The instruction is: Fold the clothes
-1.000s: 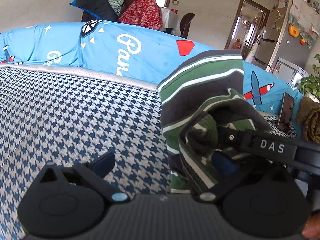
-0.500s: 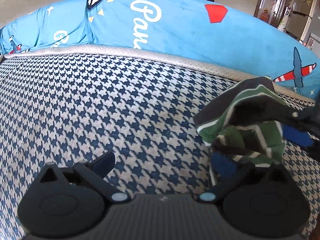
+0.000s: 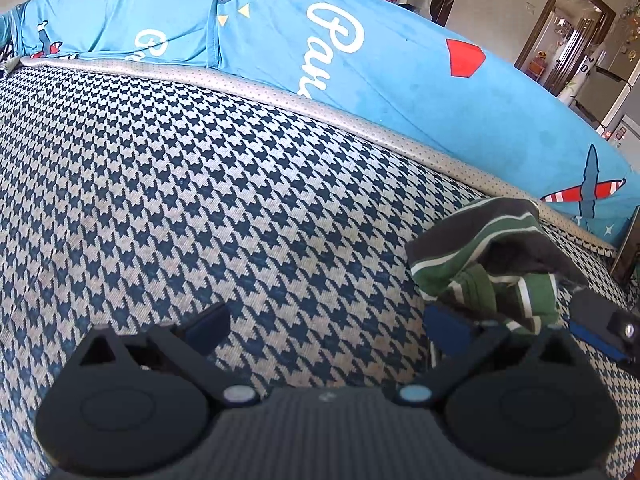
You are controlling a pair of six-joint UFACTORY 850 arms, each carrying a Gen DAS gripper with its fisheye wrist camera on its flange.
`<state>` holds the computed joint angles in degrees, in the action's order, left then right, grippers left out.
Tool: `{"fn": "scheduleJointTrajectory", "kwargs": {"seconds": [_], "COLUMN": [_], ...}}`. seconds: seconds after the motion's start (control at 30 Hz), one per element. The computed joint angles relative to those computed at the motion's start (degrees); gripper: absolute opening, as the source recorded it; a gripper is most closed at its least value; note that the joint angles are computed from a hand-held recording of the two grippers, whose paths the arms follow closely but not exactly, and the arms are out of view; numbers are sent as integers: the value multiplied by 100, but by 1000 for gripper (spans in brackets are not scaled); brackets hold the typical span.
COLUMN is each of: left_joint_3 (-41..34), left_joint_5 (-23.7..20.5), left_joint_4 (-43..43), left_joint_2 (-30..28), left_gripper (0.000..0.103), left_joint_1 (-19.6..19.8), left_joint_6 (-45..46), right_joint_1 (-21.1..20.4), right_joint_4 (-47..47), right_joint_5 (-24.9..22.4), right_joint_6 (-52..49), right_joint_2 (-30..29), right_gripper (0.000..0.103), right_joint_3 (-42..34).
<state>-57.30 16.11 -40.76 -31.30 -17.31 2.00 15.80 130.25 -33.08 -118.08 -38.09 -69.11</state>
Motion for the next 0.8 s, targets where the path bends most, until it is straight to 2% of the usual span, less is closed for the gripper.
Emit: {"fn": "scheduleJointTrajectory", "kwargs": {"seconds": [0.17, 0.27, 0.47, 0.57, 0.6, 0.67, 0.7, 0.77, 0.8], "left_joint_3": [33, 31, -6, -20, -20, 0, 13, 43, 60], "left_joint_5": [-10, -17, -35, -55, -58, -51, -44, 3, 56], "left_joint_4": [183, 164, 97, 173, 212, 276, 294, 254, 162], "left_joint_2": [8, -4, -51, -69, -71, -56, -44, -12, 11], "left_gripper": [103, 103, 103, 103, 103, 103, 103, 103, 103], "left_joint_1": [2, -16, -54, -45, -40, -25, -17, -5, -5], "left_joint_6": [-181, -150, -21, -94, -135, -205, -231, -200, -108], "right_joint_1": [71, 144, 315, 464, 512, 583, 622, 678, 702], "right_joint_4": [-681, -649, -283, 529, 794, 998, 1097, 1209, 1213], "right_joint_5": [19, 57, 165, 208, 174, 111, 128, 53, -6], "right_joint_6": [22, -362, -971, -1966, -2330, -2755, -2940, -3265, -3396], "right_joint_2": [112, 159, 119, 137, 148, 152, 153, 167, 178], "right_gripper": [62, 62, 63, 61, 58, 36, 32, 17, 15], "right_joint_3": [182, 295, 328, 426, 471, 524, 539, 602, 638]}}
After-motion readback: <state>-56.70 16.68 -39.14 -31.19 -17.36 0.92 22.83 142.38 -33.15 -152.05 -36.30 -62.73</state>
